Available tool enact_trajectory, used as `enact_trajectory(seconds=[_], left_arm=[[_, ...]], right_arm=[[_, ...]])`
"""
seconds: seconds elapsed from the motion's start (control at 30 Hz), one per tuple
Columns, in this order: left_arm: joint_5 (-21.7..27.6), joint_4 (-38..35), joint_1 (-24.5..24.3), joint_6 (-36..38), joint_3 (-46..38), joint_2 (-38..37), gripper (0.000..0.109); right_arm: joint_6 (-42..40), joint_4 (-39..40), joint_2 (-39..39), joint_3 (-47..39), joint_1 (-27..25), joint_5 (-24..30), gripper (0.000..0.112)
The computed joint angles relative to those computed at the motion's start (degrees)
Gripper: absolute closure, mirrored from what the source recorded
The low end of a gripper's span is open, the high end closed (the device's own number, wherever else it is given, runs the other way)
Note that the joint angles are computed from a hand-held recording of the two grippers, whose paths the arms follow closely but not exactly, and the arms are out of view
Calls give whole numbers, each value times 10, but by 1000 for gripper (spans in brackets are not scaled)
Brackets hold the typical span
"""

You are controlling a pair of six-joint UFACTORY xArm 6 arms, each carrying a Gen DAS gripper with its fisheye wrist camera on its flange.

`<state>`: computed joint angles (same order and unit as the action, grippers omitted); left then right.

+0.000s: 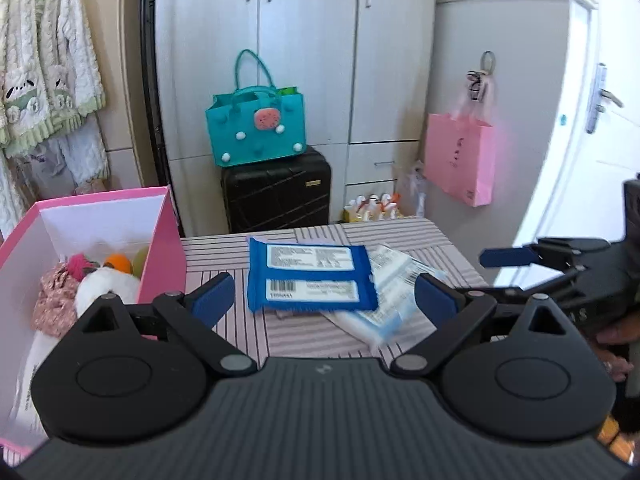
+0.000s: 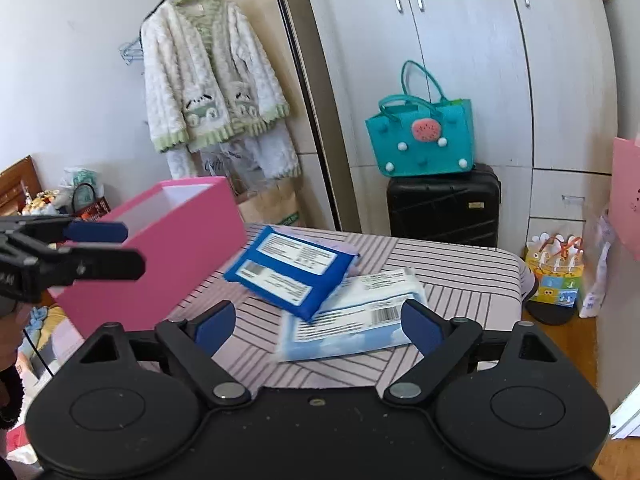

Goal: Organize soft objects
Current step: 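Withdraw both tools from the box and move toward the blue wipe pack, then grasp the blue wipe pack edge with the left tool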

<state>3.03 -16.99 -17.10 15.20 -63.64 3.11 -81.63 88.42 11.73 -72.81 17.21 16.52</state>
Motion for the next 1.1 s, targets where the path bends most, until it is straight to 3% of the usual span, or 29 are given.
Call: enact_trajectory(seconds=[0.2, 0.27, 0.37, 0.47, 0.53, 0.6, 0.67, 0.83, 1.0, 1.1], left_arm=[[34, 2, 9, -40, -88, 84, 13], [46, 74, 19, -121, -115, 111, 14], [74, 95, 27, -166, -163, 151, 15], [103, 218, 38, -288, -212, 191, 18], [128, 241, 41, -318, -243, 215, 18], [145, 238, 44, -321, -261, 229, 19], [158, 218, 45, -311, -276, 240, 29], [163, 137, 46, -257, -278, 247, 33], [161, 58, 41, -193, -263, 236, 49], [153, 74, 39, -206, -246, 226, 58]], right_arm=[[78, -77, 59, -57, -7, 21, 24], [98, -94, 82, -81, -7, 30, 25], [113, -106, 112, -114, -8, 47, 31], [144, -130, 142, -148, -9, 57, 33], [162, -143, 159, -168, -8, 64, 34], [187, -167, 172, -182, -7, 67, 35], [201, -181, 182, -192, -5, 66, 35], [217, -178, 197, -208, -8, 84, 43], [229, -173, 207, -218, -7, 85, 67], [249, -186, 209, -217, -1, 69, 78]])
